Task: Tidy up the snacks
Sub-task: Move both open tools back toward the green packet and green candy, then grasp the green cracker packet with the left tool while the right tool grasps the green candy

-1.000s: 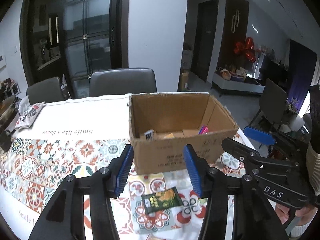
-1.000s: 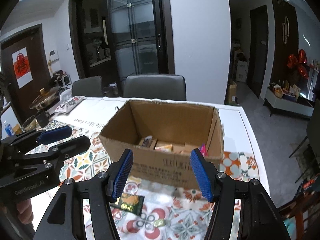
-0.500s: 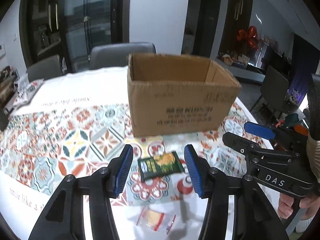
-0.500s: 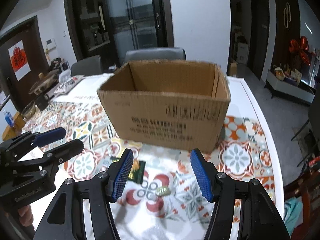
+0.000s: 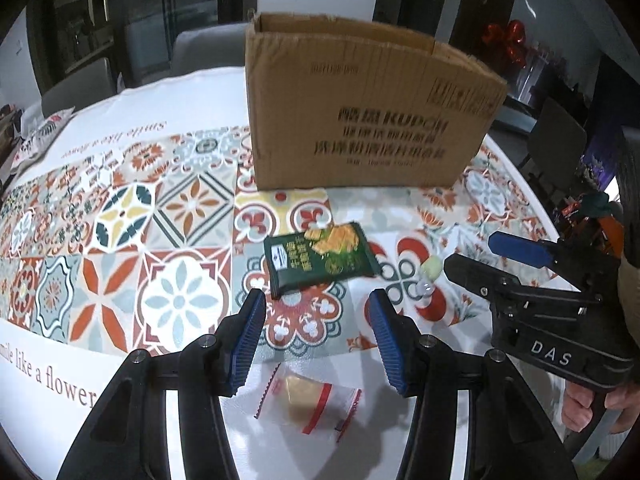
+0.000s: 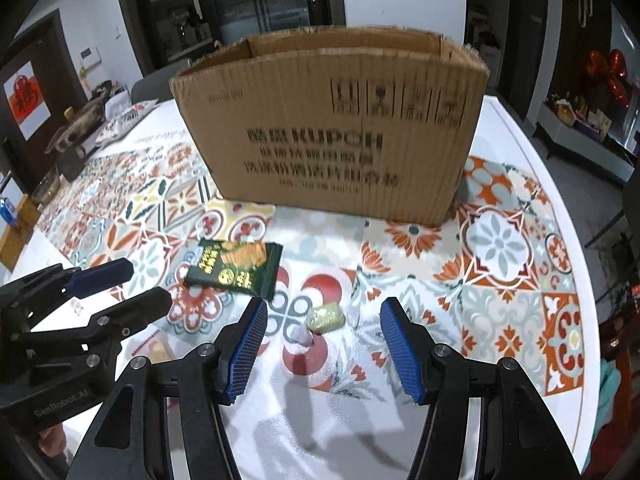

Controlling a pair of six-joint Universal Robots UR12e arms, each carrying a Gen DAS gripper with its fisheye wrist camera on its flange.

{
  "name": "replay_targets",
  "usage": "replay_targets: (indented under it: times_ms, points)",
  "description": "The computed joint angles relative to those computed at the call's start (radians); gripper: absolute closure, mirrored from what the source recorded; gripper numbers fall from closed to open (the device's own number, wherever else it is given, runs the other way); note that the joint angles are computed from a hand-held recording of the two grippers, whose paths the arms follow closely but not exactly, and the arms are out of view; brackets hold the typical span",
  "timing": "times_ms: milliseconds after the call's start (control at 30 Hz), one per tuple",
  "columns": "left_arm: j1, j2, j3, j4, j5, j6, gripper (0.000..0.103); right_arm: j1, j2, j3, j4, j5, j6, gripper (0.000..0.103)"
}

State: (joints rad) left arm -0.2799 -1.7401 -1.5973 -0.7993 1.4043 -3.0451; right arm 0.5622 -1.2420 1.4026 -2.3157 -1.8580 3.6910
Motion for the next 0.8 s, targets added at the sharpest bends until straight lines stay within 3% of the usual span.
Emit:
replay_targets:
  times_ms: [367,500,800]
  points:
    - [0.006,-0.025,0.01,-0.057,0.0,-0.009,0.051,-0.02,0.033,-0.02,0.062,0.06,0.005,0.052]
    - [0.012,-0.031,0.014,-0.071,-0.009,-0.021,0.051,-0.021,0.046,-0.037,0.088,0.046,-0.001,0.052]
    - [0.032,-0.043,0.028,-0.108,-0.068,0.007,0.048,-0.017,0.068,-0.058,0.124,0.022,-0.017,0.067]
